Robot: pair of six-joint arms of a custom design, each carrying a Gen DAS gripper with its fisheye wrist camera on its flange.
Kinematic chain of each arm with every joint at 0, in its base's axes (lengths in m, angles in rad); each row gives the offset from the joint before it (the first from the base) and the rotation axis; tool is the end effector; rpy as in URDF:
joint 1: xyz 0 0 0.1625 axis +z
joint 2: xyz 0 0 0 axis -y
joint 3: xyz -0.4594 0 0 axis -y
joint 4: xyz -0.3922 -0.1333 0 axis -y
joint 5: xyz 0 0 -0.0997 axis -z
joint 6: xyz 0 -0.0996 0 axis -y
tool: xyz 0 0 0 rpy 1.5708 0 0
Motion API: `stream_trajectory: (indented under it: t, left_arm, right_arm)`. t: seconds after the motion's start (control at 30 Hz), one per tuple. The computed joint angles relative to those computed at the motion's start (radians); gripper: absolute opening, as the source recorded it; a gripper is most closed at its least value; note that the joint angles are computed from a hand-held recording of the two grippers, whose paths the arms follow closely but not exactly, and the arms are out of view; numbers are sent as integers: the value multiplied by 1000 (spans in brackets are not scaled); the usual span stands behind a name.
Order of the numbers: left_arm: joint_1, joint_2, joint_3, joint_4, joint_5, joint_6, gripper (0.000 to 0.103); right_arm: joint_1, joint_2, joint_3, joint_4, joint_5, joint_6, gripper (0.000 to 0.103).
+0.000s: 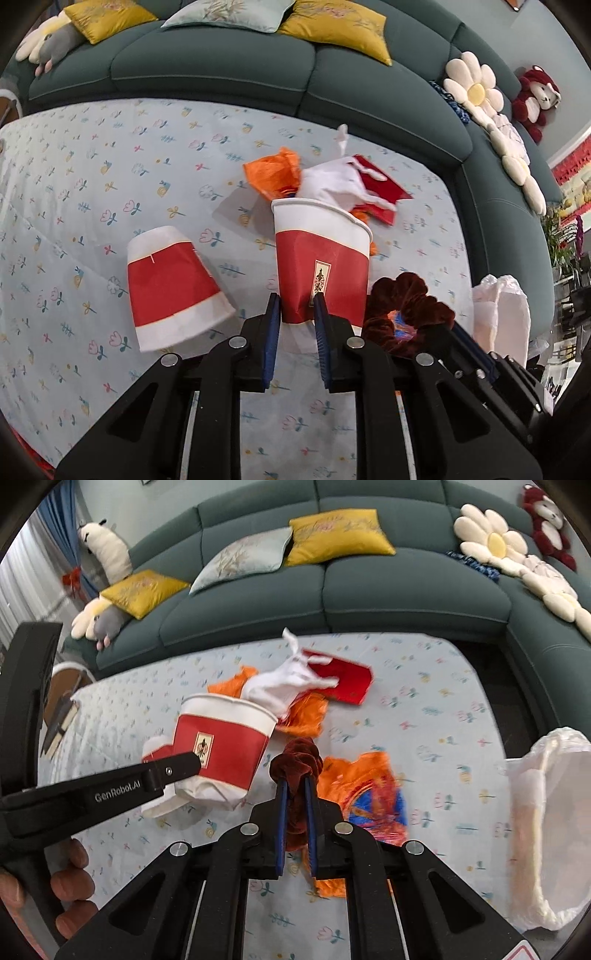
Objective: Collect trash
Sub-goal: 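Grasp the red-and-white paper cup with the left gripper while the right gripper grasps the dark red scrunchie, then carry the paper cup and dark red scrunchie in both grippers over the white bin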
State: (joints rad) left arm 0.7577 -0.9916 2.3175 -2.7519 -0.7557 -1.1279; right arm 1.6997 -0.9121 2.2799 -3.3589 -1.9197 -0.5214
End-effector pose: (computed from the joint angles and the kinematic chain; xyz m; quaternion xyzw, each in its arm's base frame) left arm -0.1748 -0.4487 0.0845 -0.1152 0.9089 -0.2887 0.2781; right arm 0.1613 -0.4727 0.0969 0.2734 -0.9243 0.1684 0.2066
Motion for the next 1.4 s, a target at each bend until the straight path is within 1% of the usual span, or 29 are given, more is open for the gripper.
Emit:
stream_trajectory:
  t: [0.3, 0.6, 0.9, 1.13, 1.4]
  left_arm:
    - [-76, 22, -53, 50, 11, 3, 18]
    - [-148, 106, -156, 69, -1, 53, 18]
    - [-199, 210, -279, 66, -24, 132, 18]
    - [-231, 302, -387, 67, -53, 203, 18]
    - [-245, 385, -476, 72, -96, 257, 18]
  right_arm:
    - [-28, -121, 51, 1, 25, -5, 8]
    - [-64, -287, 78, 21, 56, -13, 8]
    - [-139, -464, 77, 62, 85, -40, 8]
    - [-206, -557, 79, 81, 103, -63, 8]
    - [-287, -640, 73, 112, 130, -75, 8]
